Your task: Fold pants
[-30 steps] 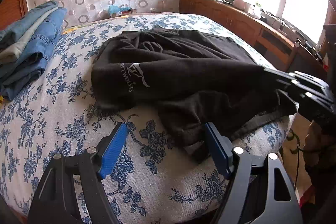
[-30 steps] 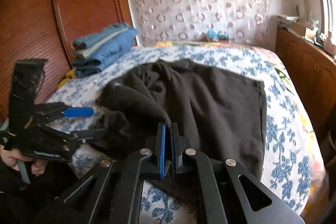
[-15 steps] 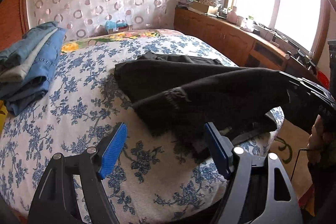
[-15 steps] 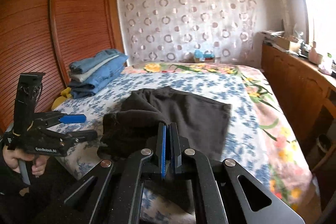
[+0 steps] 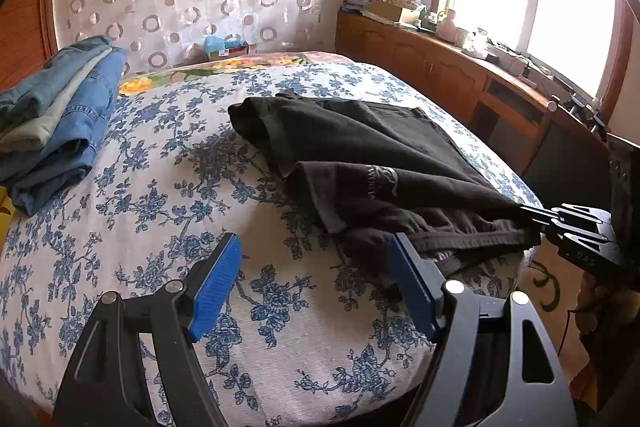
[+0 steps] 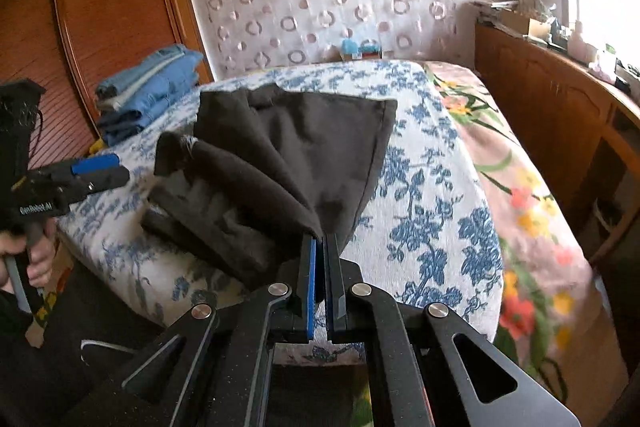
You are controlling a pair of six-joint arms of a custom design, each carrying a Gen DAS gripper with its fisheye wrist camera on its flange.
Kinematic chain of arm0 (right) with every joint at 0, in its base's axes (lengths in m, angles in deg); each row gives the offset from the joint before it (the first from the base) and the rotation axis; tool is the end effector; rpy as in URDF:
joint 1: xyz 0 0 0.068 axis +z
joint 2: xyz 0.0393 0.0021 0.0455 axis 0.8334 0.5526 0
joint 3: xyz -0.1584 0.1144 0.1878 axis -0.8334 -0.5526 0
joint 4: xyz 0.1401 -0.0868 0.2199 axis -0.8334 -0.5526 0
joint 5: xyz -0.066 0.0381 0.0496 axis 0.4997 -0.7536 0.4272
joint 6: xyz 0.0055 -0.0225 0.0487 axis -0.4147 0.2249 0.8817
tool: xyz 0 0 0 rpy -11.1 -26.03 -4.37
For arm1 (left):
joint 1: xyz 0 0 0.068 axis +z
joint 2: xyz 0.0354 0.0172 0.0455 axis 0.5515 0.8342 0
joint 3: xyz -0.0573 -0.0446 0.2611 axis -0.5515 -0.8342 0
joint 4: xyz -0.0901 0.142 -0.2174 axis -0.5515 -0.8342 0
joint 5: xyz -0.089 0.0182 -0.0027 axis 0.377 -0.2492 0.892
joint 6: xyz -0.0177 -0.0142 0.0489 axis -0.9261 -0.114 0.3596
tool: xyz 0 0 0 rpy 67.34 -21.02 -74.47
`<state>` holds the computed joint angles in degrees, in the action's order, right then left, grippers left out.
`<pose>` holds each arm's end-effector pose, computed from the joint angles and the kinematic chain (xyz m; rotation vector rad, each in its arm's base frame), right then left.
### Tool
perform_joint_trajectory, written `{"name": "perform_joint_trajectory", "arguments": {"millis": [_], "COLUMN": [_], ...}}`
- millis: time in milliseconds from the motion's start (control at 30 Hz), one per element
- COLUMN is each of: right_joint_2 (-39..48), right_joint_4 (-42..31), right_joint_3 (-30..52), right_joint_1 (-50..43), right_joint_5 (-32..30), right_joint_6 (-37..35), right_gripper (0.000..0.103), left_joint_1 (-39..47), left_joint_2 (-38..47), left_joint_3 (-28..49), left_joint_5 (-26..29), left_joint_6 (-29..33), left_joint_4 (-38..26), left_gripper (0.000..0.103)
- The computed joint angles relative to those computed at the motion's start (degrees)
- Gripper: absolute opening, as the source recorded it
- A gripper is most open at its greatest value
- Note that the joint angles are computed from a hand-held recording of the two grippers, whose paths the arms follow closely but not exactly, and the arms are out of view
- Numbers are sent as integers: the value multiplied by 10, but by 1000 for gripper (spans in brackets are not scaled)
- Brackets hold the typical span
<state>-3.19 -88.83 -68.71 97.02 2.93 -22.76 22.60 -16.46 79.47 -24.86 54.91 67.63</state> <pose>0.1378 0.1053 0.1774 -0.1791 2.2329 0.3065 0.2293 -0.0520 0.1526 0.4202 2.2863 -0.3074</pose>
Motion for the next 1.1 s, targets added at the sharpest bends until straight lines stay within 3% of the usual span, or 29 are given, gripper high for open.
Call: {"name": "perform_joint_trajectory", "arguments": {"millis": [100,300,400,800,1100], "right_joint_2": [-1,-4,22,285,428], "right_joint_4": [-13,-15,-1,139,119], "right_joint_3": [13,30,53,194,312], "right_joint_1": [-4,16,23,23,-6], "right_joint_5": [-4,28,31,-54,-116], "right_joint_6": [0,-6,-22,-88,-142], "right_gripper": [3,25,28,29,36], "left_joint_1": [7,36,58,119,146], "left_joint_2": [-7,-26,-27,11,52], "left_joint_3": [-2,-1,5,36,60], "left_joint_5": [3,18,30,72,102], "left_joint_6": [1,12,24,68,88], "left_joint_4": [-3,-15,-20,-25,-20], "left_gripper": [76,76,76,76,76]}}
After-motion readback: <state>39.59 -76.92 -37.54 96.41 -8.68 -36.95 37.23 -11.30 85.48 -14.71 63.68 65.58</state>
